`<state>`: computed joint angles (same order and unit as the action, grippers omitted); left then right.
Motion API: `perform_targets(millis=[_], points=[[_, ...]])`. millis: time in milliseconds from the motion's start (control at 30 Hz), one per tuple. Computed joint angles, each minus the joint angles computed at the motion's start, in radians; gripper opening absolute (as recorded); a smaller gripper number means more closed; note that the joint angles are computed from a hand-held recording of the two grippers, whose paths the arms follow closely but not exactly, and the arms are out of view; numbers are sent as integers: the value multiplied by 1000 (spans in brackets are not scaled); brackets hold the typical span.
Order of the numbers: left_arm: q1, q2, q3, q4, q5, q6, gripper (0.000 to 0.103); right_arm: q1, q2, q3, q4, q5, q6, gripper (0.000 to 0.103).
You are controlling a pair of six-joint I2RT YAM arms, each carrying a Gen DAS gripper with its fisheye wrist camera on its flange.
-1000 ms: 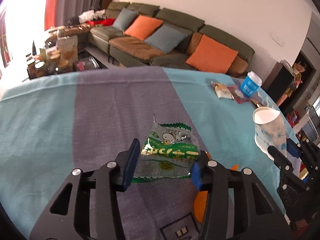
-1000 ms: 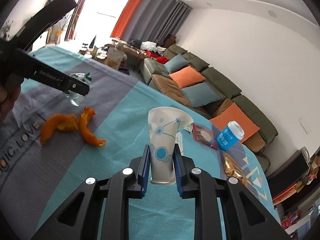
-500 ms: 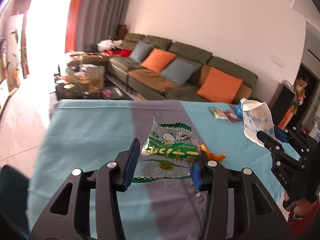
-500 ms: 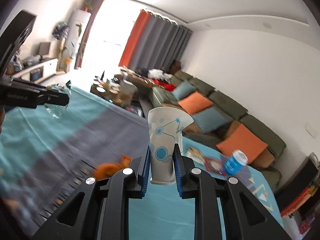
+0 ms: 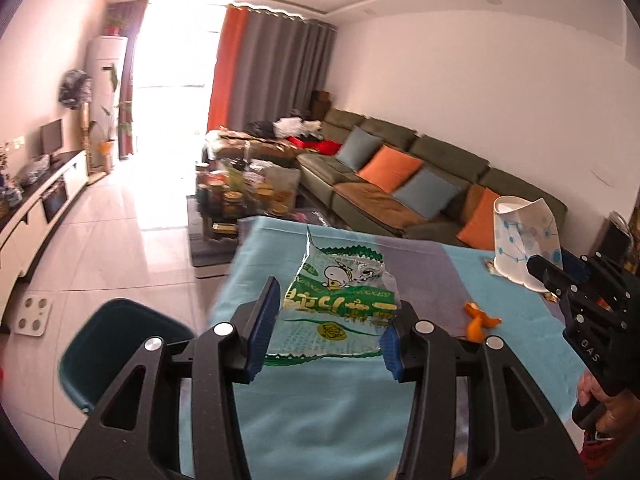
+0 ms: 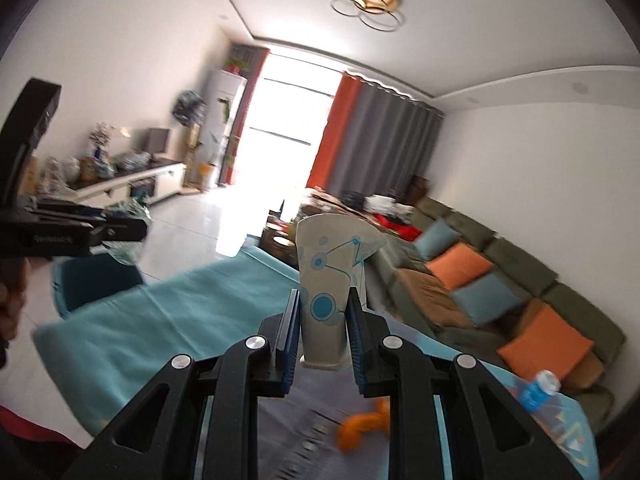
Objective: Collect trash
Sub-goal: 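Carry paper cup and green wrapper to the teal bin and open both tools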
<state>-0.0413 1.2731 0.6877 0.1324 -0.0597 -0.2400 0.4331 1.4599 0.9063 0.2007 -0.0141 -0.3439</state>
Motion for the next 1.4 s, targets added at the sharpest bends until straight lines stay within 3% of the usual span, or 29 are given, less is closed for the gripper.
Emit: perform_targets(millis=[400,867,1100,1400], points=[[299,-314,-112,-165,104,60,45,148,140,198,-92,-139,77,21],[681,-447,-137,-333,317,177,45,270,422,545,-262,-277,152,21],[827,-375,-174,-301,393,235,45,338,600,765,-406,-271,132,21],[768,-12,-136,-52,338,201,45,396,843,1090,-611,-241,118,21]])
